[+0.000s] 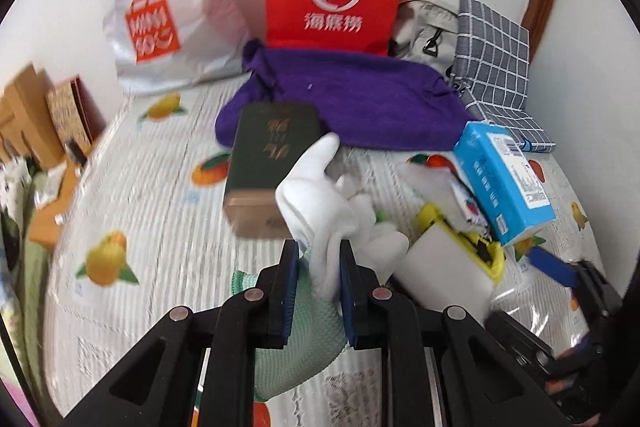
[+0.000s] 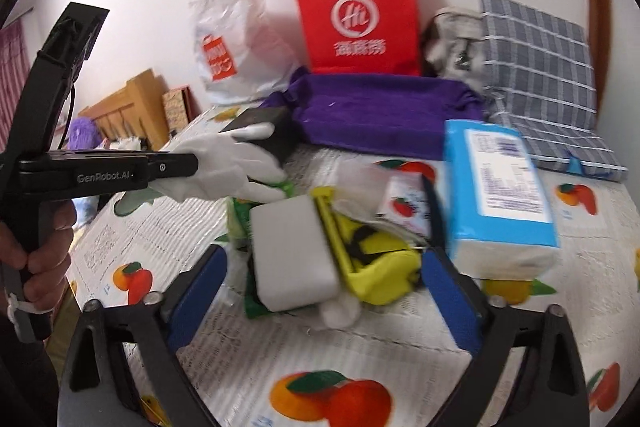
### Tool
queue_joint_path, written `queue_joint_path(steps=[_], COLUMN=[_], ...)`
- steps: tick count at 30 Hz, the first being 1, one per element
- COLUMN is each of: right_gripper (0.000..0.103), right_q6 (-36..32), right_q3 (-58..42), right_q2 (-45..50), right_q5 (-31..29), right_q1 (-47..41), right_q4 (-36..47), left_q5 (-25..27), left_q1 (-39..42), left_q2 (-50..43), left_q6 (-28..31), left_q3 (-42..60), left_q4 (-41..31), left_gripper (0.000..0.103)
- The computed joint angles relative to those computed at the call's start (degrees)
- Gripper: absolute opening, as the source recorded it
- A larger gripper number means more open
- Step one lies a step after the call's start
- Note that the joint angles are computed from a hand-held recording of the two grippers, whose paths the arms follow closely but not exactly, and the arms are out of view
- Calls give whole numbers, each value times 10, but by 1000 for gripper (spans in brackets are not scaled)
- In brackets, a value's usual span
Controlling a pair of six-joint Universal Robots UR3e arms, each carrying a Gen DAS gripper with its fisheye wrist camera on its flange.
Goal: Organize soft objects
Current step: 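Grasp the white sponge block with the right gripper while the left gripper lifts the glove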
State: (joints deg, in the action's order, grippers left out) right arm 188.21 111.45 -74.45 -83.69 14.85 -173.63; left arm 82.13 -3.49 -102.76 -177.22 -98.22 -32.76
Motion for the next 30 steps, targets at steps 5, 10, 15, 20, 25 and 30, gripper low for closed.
queue_joint_path(steps=[5, 10, 15, 20, 25, 30], right_gripper=[81, 49, 49, 48, 48, 49], right_q6=[5, -4, -6, -5, -1, -12], right_q3=[-54, -73, -50, -16, 61, 156], right_q2=[55, 66, 48, -1, -86, -183], right_q5=[-34, -37, -22, -15, -45, -72], right_q1=[36, 44, 36, 36, 23, -18], right_q4=[28, 40, 25, 14, 0, 11], left_q5=[-13, -24, -32, -38, -36, -10], left_q1=[30, 49, 61, 76, 86, 98], left_q2=[8, 19, 29, 50, 86, 132], left_q6=[11, 23, 26, 29, 38, 57], left_q3=[-51, -85, -114, -139, -167, -200], left_q4=[8, 10, 18, 21, 18, -7], left_gripper=[19, 19, 19, 19, 19, 19])
